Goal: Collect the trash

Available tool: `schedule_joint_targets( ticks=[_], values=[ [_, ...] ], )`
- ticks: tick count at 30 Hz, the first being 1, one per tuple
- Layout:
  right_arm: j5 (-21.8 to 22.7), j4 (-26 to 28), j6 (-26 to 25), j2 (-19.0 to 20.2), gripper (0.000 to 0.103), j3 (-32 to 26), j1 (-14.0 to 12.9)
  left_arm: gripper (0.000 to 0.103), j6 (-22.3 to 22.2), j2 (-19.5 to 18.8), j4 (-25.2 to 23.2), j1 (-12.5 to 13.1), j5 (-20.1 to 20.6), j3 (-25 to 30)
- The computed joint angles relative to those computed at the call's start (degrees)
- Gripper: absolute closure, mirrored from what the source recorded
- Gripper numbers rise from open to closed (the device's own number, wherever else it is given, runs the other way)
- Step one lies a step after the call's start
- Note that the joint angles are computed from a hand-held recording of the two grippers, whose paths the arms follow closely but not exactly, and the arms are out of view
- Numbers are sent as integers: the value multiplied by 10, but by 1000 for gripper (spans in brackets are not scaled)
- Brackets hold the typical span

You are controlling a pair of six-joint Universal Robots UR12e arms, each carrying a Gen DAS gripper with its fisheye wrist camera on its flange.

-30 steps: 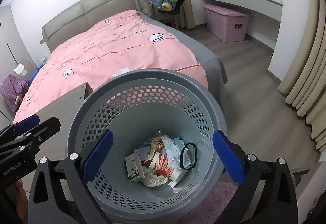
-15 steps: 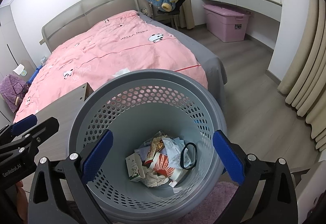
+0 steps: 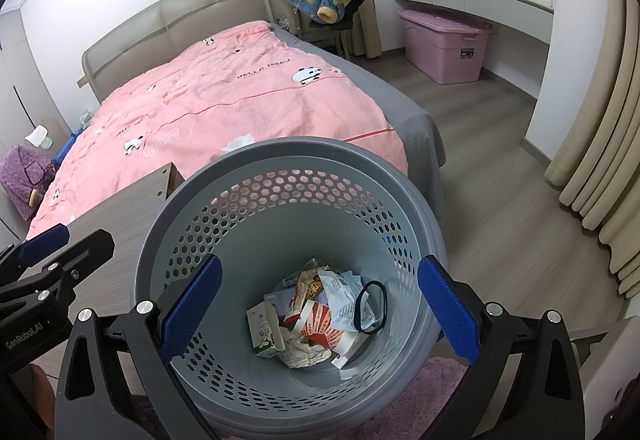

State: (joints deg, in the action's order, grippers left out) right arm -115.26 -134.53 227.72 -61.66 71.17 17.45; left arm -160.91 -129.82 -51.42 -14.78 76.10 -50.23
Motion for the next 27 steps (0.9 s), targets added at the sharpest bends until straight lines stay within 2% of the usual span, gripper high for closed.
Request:
schedule_joint_targets(
  ticks=[27],
  values=[
    [2,6,-2,3,7,-6,0,21,-8,-2,-7,0,2,5]
  ],
)
